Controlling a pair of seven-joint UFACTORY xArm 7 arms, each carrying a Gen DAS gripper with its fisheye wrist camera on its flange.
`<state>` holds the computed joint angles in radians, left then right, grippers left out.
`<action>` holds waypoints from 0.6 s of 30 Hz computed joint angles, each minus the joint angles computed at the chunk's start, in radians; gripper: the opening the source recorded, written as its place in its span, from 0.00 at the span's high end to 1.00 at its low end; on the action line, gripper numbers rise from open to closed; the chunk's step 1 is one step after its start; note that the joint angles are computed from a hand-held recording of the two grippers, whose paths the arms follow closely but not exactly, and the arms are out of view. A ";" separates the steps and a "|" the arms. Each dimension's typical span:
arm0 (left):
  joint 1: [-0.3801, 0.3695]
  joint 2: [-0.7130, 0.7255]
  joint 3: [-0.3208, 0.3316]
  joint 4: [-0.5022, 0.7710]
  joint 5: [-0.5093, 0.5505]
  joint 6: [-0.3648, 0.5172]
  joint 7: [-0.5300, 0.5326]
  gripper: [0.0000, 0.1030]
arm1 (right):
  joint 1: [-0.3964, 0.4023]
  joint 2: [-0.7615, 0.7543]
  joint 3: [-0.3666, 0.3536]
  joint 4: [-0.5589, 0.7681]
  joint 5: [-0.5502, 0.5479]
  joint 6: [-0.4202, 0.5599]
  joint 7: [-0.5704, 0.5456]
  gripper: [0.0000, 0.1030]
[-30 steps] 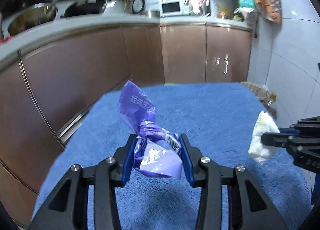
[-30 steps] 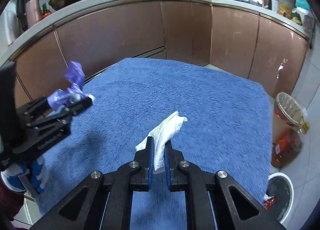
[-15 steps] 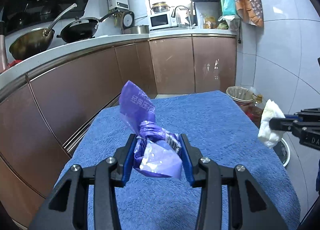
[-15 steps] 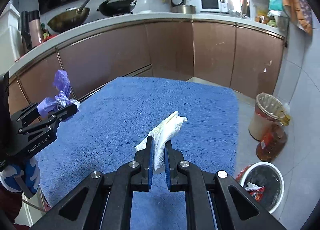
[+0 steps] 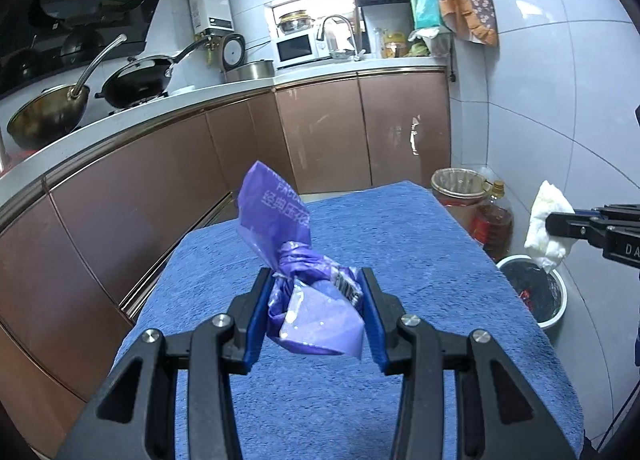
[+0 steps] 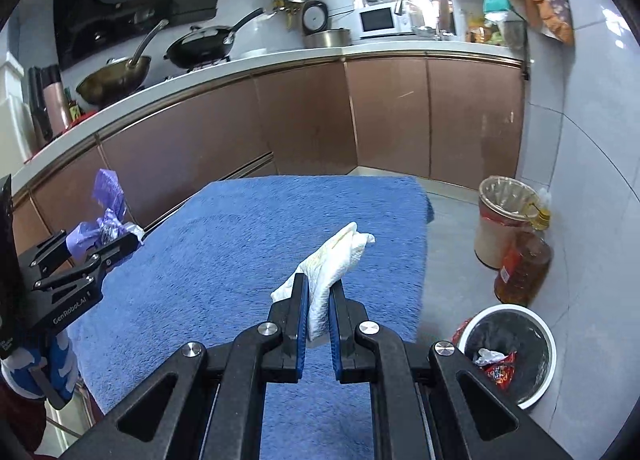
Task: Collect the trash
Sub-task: 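Carry the purple wrapper and tissue to the bin and open both grippers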
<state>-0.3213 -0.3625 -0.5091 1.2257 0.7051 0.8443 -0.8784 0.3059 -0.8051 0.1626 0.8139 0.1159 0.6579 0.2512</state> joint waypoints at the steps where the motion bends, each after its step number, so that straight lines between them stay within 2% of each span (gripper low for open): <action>1: 0.000 0.010 -0.005 0.010 0.003 0.003 0.003 0.61 | -0.003 -0.011 -0.006 -0.010 0.002 -0.001 0.003 0.91; 7: -0.038 0.106 -0.030 0.092 0.049 0.043 0.002 0.61 | -0.022 -0.061 -0.033 -0.064 0.013 -0.008 0.018 0.91; 18: -0.205 0.377 -0.001 0.327 0.153 0.107 0.044 0.61 | -0.108 -0.133 -0.080 -0.156 0.001 0.004 0.047 0.91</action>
